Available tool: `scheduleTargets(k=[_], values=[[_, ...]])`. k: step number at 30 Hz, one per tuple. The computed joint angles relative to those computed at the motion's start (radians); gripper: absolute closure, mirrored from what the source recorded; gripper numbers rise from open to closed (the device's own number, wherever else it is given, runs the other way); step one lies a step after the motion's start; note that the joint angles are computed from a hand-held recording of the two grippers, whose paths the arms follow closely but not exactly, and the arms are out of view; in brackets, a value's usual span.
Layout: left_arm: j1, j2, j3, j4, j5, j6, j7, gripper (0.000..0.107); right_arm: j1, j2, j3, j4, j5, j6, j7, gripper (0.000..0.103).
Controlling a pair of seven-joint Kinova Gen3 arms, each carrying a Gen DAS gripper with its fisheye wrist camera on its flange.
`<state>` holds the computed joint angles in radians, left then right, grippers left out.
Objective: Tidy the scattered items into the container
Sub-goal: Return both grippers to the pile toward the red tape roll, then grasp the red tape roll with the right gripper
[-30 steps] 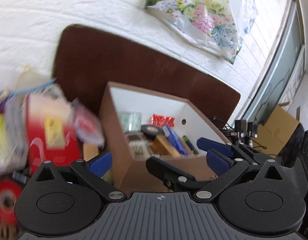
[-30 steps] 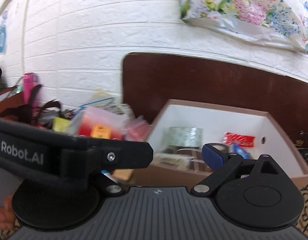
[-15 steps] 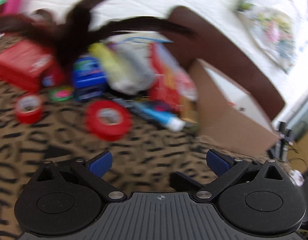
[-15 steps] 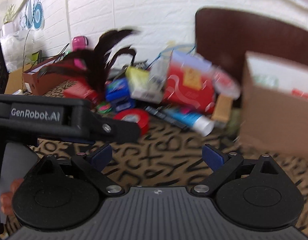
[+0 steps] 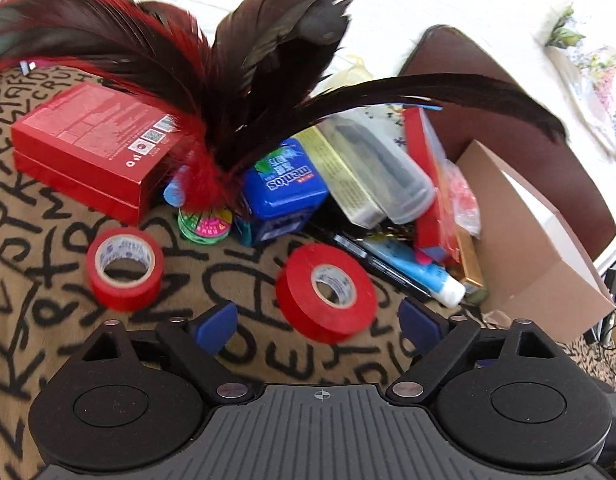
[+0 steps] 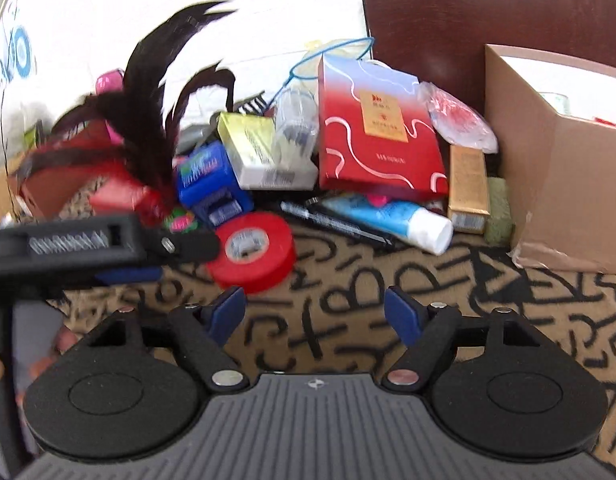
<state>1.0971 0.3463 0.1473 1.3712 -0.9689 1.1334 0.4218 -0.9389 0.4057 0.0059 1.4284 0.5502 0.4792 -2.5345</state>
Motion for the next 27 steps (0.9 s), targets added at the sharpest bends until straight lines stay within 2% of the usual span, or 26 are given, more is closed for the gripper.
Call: scheduleTargets(k=[3,5,8,12,14,17,23,27], values=[[-0.034,-0.005,0.002,0.008,0.029,-0.035,-0.039,0.023,0.021,0.025,-0.012,-0.041,-0.027,0.002,0.019,0.032],[-0.045,-0.002,-0.001,0.006,0.038,-0.043,-0.057,0.025,0.040,0.040,-0.025,-0.063,-0.059,0.002,0.043,0.040],[-0.056,0.001,-0.006,0.000,0.049,-0.049,-0.094,0.034,0.075,0.065,-0.053,-0.099,-0.127,0.007,0.098,0.048],[-0.082,0.001,-0.006,-0.002,0.085,-0.068,-0.170,0.051,0.077,0.091,-0.048,-0.130,-0.176,0.010,0.145,0.054],[-0.083,-0.001,-0.010,0.006,0.084,-0.078,-0.190,0.052,0.076,0.104,-0.045,-0.147,-0.192,0.015,0.166,0.058],[-0.089,-0.004,-0.014,0.013,0.089,-0.094,-0.212,0.059,0.082,0.122,-0.046,-0.173,-0.220,0.023,0.196,0.062],[-0.101,-0.009,-0.023,0.035,0.080,-0.128,-0.220,0.059,0.103,0.146,-0.048,-0.200,-0.280,0.007,0.229,0.064],[-0.101,-0.014,-0.028,0.061,0.056,-0.154,-0.214,0.058,0.147,0.156,-0.080,-0.209,-0.347,-0.009,0.269,0.064]])
